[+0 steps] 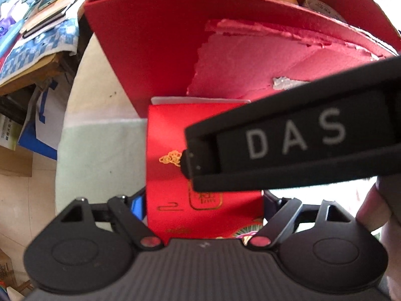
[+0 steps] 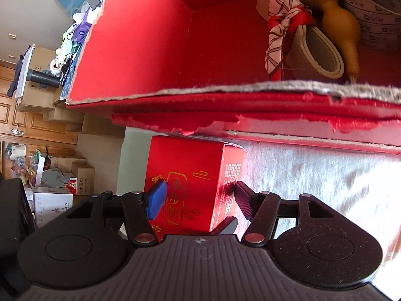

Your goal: Organize objects

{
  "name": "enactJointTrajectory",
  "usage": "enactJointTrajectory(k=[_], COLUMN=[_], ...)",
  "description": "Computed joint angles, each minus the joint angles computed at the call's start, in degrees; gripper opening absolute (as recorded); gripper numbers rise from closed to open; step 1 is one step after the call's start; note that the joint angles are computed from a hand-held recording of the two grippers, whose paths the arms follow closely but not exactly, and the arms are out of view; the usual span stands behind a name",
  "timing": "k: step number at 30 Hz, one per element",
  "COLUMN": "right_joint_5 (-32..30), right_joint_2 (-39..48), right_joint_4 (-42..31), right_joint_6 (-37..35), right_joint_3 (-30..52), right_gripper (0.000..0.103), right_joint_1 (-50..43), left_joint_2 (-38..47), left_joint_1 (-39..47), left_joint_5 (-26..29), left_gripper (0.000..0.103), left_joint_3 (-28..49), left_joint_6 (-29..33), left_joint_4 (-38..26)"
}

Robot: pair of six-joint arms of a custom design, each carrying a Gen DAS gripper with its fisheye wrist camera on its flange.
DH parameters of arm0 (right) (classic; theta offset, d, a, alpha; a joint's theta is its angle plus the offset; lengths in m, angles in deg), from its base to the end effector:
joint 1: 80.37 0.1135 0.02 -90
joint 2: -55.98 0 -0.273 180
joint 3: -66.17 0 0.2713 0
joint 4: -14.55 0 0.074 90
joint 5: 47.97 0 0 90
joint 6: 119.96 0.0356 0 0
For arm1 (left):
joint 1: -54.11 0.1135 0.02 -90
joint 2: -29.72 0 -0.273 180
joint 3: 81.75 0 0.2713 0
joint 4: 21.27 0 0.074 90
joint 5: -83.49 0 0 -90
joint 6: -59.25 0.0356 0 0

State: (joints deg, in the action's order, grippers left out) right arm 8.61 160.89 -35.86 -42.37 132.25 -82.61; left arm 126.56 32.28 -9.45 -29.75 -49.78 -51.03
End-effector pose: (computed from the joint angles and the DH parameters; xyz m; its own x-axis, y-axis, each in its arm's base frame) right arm 0.3035 0.0078 0.1035 -0.9812 -0.1411 -0.1313 -0.1900 0.8232 0.5350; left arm 0.2550 -0.1002 0.0876 -0.9630 0.0350 -0.2672 0.0473 0.9981 -0.0398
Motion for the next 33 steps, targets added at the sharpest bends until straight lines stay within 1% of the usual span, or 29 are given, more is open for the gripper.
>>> enactJointTrajectory(k=[5,15,24,33], right_joint_5=[-0.08,-0.75,-1.08,-1.68], right_joint_2=[0.0,-0.87,-1.59,-2.28], right_joint_4=[-1.35,-4.42,-8.12,-12.36], right_joint_6=[-2.0,-6.2,-11.11,-16.82], right_joint_3=[0.38,0.95,1.28,2.11], right_gripper=[0.061,0.059,0.059,0.059], right_joint_1=[-0.83,-3.09,-7.66,-14.46], left_joint_2=[-0.49,-2.36,-1.98,0.43], left_joint_1=[-0.84,-5.39,-13.0,-21.38], left_joint_5=[-0.49,-2.65,-5.0,-7.29], left_gripper=[0.08,0.08,0.08,0.08], left_joint_3=[0.06,0.52,3.2,9.18], left_joint_6=[-0.65,-5.28,-11.75,-16.44], left_joint_4=[-0.68,-3.21,-6.38,-11.03])
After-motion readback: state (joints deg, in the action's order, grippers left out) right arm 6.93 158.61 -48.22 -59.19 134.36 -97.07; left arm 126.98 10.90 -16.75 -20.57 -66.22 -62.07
